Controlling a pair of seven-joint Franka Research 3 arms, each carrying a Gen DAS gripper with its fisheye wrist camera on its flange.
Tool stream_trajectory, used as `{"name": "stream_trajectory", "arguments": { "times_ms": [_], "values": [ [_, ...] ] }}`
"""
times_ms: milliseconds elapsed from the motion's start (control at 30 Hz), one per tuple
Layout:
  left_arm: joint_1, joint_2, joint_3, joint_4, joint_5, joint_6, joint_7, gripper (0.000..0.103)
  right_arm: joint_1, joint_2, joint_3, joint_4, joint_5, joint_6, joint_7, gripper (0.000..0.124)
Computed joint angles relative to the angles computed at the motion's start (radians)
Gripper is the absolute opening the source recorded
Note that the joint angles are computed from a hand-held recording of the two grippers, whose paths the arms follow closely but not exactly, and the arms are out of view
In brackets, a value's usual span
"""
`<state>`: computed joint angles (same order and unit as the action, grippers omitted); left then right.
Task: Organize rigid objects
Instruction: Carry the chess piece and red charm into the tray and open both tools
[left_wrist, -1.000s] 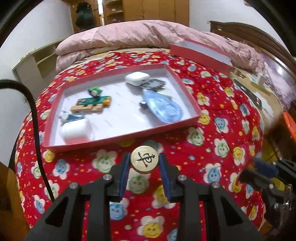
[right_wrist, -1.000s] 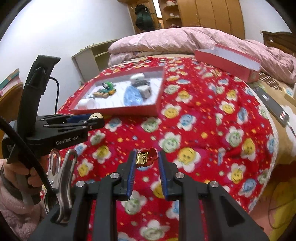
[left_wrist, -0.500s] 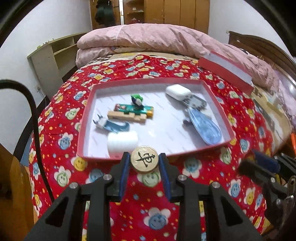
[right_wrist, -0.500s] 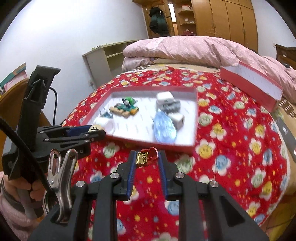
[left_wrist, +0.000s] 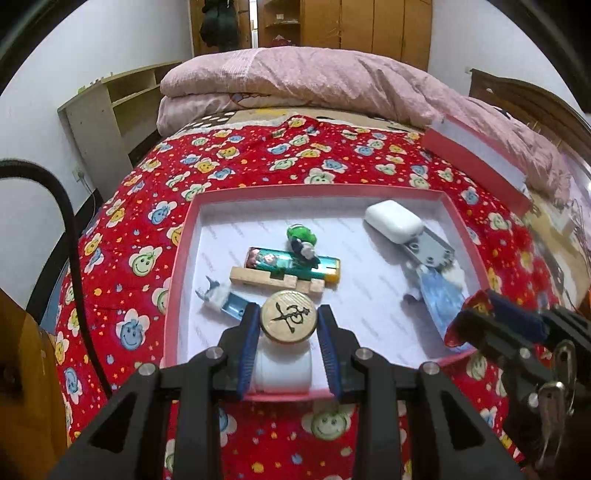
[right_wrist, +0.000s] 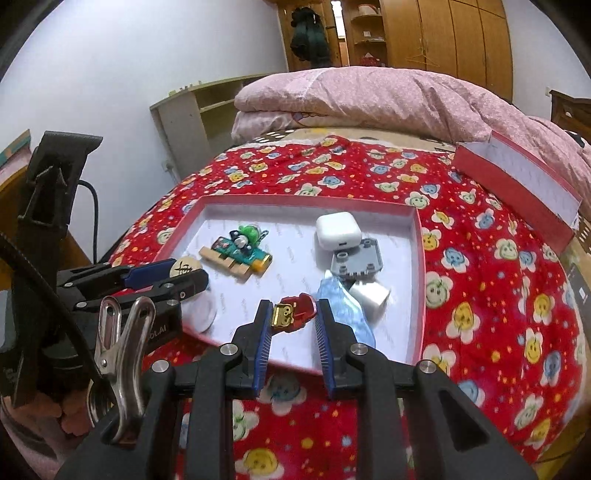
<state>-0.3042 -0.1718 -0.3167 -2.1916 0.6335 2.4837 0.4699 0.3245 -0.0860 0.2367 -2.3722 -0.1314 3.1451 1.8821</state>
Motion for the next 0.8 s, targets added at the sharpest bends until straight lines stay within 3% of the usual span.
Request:
{"name": "stream_trajectory", "arguments": {
  "times_ms": [100, 333, 500, 567, 600, 800],
  "values": [
    [0.006, 0.017, 0.008, 0.006, -0.006, 0.007, -0.001, 0.033, -0.065, 0.027, 0.040, 0.034, -0.156, -0.013, 0.130, 0.024],
    [0.011, 0.046, 0.020, 0.016, -0.011, 0.022, 0.005, 0.033, -0.028, 0.069, -0.024, 0.086, -0.353, -0.032, 0.294, 0.024],
    [0.011, 0.046, 0.020, 0.017, 0.000, 0.026, 0.005, 0.036, 0.024, 0.086, -0.080, 0.106, -0.382, -0.038, 0.326, 0.028],
    [0.010, 0.043, 0.018, 0.017, 0.004, 0.021, 0.007, 0.050, 0.038, 0.086, -0.094, 0.105, -0.386, -0.033, 0.330, 0.036],
    [0.010, 0.041, 0.017, 0.017, 0.007, 0.019, 0.003, 0.052, 0.042, 0.085, -0.099, 0.105, -0.403, -0.031, 0.344, 0.039],
    [0.006, 0.013, 0.012, 0.003, 0.004, 0.001, -0.003, 0.055, 0.041, 0.060, -0.097, 0.087, -0.446, -0.022, 0.380, 0.042]
  ]
}}
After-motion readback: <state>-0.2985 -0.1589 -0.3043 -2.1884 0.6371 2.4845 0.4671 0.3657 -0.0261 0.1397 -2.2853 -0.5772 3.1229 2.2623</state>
